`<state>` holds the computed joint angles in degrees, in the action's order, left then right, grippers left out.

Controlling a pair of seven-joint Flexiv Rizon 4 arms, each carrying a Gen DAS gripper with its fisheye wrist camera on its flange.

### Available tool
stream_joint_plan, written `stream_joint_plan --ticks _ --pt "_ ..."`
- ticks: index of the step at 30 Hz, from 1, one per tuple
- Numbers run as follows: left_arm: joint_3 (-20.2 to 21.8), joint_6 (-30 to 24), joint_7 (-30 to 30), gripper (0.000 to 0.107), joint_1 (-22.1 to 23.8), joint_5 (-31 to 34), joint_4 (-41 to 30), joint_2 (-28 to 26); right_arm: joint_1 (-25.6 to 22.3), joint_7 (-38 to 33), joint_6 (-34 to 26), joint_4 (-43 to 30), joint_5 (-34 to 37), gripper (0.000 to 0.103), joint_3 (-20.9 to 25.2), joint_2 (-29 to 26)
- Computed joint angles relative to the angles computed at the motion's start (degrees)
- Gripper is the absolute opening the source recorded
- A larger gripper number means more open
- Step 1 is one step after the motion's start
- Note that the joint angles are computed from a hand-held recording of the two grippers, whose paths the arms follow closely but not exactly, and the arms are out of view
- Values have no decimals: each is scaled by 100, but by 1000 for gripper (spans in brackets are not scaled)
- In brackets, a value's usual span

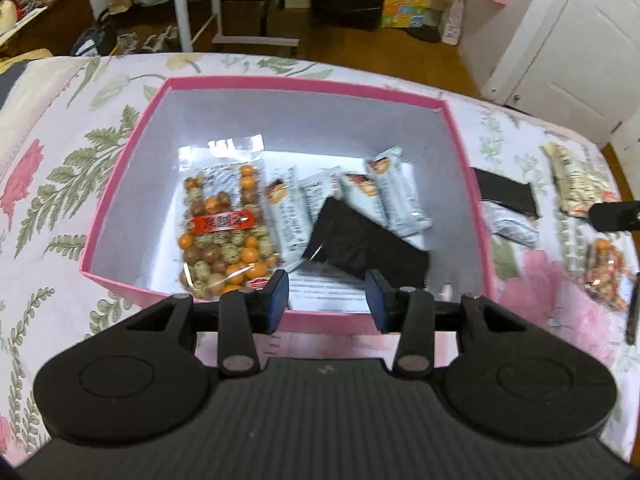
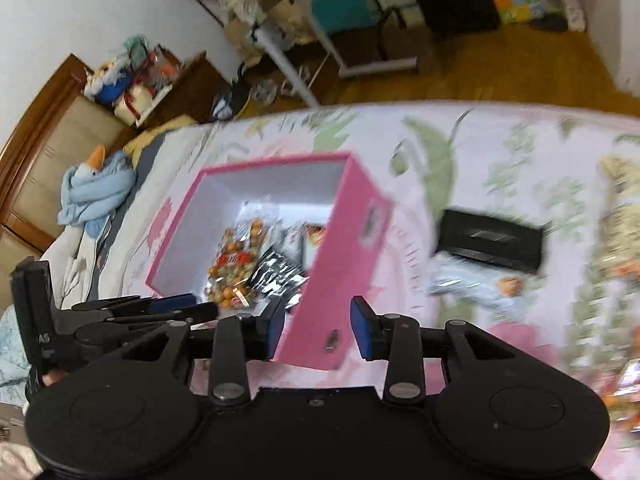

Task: Organize snacks
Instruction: 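Lower the black pack into the pink box and open the right gripper, then move the right gripper to another black pack and grasp it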

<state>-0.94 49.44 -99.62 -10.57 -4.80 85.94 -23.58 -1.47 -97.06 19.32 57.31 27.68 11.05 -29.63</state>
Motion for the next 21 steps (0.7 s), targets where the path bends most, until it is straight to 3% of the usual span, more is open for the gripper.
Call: stream_joint_plan --ticks 11,21 --pt "-520 468 823 41 -125 -750 -354 -135 -477 -164 397 453 57 49 -260 476" --pt "-520 -31 785 41 -615 -706 -1811 -1159 -586 -201 278 473 41 55 -284 342"
